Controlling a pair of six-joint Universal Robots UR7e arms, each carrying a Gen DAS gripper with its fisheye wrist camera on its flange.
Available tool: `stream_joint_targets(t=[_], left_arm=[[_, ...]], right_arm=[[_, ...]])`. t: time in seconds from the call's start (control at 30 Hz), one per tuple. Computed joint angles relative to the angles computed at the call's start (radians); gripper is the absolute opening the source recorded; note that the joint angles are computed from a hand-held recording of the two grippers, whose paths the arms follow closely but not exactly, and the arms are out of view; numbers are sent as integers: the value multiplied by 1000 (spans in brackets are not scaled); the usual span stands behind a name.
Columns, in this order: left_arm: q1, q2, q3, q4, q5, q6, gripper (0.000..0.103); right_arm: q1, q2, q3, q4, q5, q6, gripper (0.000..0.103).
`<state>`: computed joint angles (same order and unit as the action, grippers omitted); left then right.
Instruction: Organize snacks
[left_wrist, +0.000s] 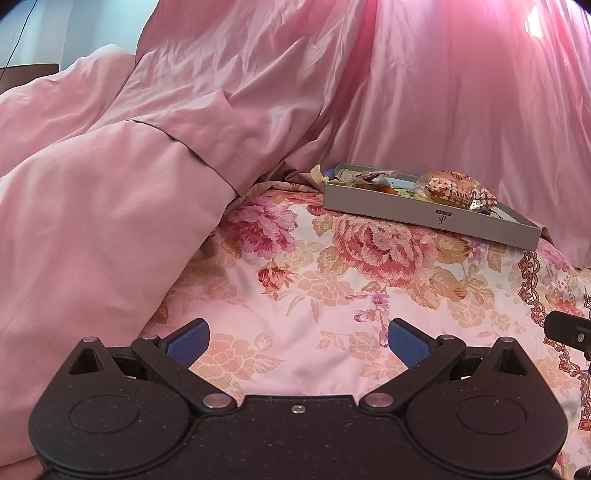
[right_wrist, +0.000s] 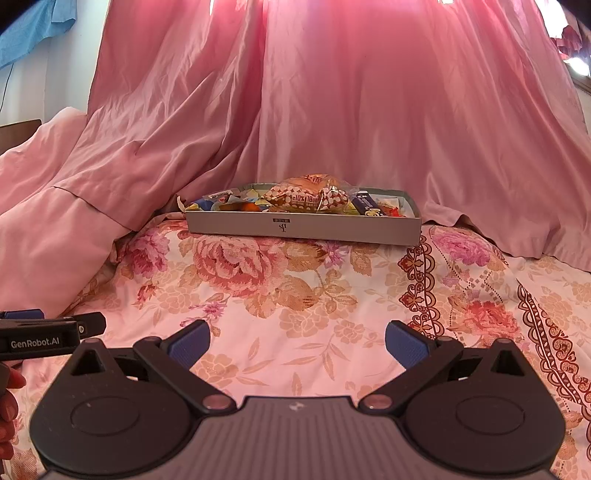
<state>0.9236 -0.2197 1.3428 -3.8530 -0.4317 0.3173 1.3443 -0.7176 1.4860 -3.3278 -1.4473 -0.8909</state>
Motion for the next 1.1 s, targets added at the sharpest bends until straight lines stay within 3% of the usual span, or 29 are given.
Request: stream_joint_targets(t=[1.1], left_arm=[[-2,0,4,-9,-2,4,102]], right_arm=[[1,0,5,-17,-7,5,103]])
